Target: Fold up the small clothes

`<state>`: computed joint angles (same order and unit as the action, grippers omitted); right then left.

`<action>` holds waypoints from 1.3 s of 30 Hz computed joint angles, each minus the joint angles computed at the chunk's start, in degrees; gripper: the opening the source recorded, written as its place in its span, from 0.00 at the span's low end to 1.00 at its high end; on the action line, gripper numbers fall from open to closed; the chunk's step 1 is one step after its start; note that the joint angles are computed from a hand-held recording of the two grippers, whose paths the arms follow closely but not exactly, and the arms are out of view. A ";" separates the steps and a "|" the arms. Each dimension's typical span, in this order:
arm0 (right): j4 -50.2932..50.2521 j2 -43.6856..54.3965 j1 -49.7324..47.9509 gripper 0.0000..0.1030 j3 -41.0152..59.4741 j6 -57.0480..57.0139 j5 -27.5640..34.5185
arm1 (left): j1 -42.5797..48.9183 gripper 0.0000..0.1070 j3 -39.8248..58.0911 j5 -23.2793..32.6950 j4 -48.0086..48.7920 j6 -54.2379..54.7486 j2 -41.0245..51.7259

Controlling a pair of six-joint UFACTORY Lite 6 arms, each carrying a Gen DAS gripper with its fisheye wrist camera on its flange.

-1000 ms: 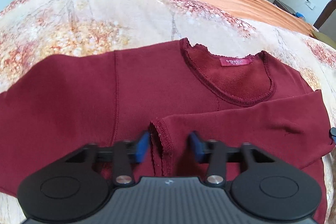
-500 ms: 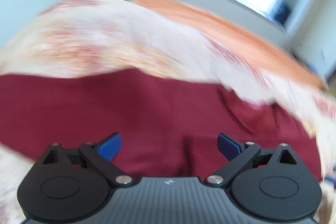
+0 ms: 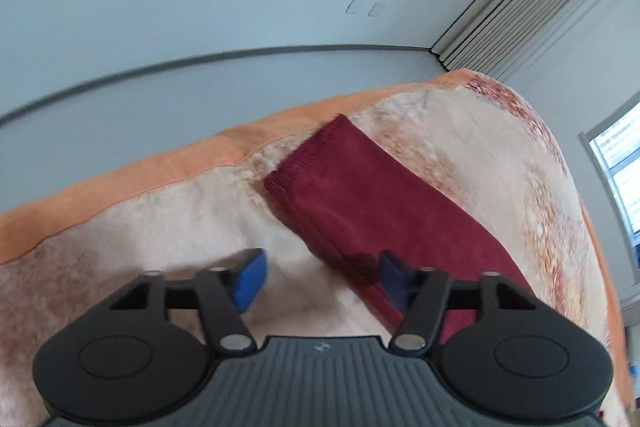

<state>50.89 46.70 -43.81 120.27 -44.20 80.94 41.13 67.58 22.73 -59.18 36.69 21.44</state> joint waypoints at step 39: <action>-0.02 -4.55 15.45 0.69 -9.85 9.85 -8.02 | 5.81 0.68 -1.90 2.84 -17.39 20.60 -0.61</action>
<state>50.87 42.15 -28.36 110.43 -34.35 72.92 46.93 65.68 25.57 -76.57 57.29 20.83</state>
